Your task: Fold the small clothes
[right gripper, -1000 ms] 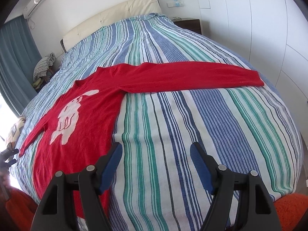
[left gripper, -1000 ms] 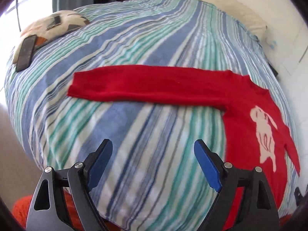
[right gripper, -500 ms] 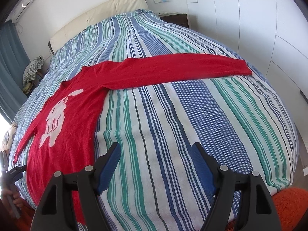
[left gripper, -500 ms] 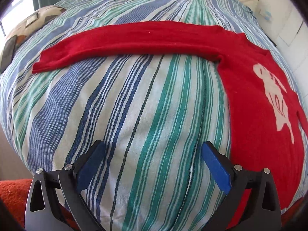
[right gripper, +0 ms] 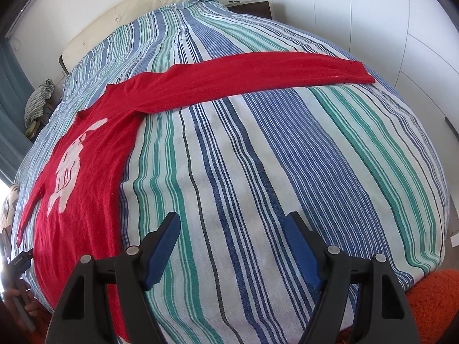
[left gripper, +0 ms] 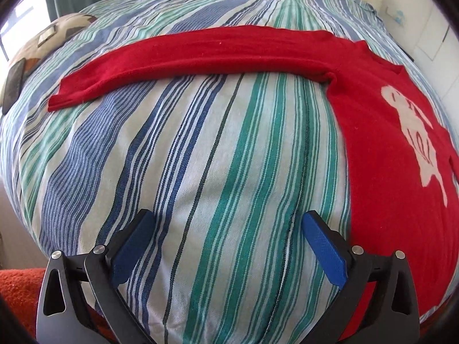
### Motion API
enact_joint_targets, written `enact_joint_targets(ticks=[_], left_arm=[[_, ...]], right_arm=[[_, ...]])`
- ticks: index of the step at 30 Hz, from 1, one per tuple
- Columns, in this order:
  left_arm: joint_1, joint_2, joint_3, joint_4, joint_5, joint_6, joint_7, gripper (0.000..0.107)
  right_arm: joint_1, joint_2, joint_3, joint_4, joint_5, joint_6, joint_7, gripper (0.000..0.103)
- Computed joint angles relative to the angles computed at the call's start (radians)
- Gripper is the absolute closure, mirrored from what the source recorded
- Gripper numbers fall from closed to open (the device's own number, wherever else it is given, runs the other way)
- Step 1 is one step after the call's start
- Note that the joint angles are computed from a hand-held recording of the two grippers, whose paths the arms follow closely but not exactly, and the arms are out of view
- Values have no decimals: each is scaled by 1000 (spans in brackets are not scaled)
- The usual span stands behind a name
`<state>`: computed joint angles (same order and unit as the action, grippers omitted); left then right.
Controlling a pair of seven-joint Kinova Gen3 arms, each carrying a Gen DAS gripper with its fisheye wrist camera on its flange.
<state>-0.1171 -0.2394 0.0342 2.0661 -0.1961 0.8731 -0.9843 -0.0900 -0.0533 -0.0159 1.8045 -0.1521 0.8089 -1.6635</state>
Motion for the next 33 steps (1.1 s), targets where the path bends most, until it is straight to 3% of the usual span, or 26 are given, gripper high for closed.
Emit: enact_joint_targets(ticks=[19, 28, 33], left_arm=[[-3, -20, 10, 21, -9, -21, 13, 5], [1, -9, -18, 0, 26, -1, -53, 5], [-1, -2, 16, -2, -12, 8, -31, 5]], right_arm=[[5, -35, 11, 20, -28, -49, 8, 28], [6, -65, 20, 41, -52, -83, 23, 28], [6, -72, 24, 46, -61, -91, 29, 28]])
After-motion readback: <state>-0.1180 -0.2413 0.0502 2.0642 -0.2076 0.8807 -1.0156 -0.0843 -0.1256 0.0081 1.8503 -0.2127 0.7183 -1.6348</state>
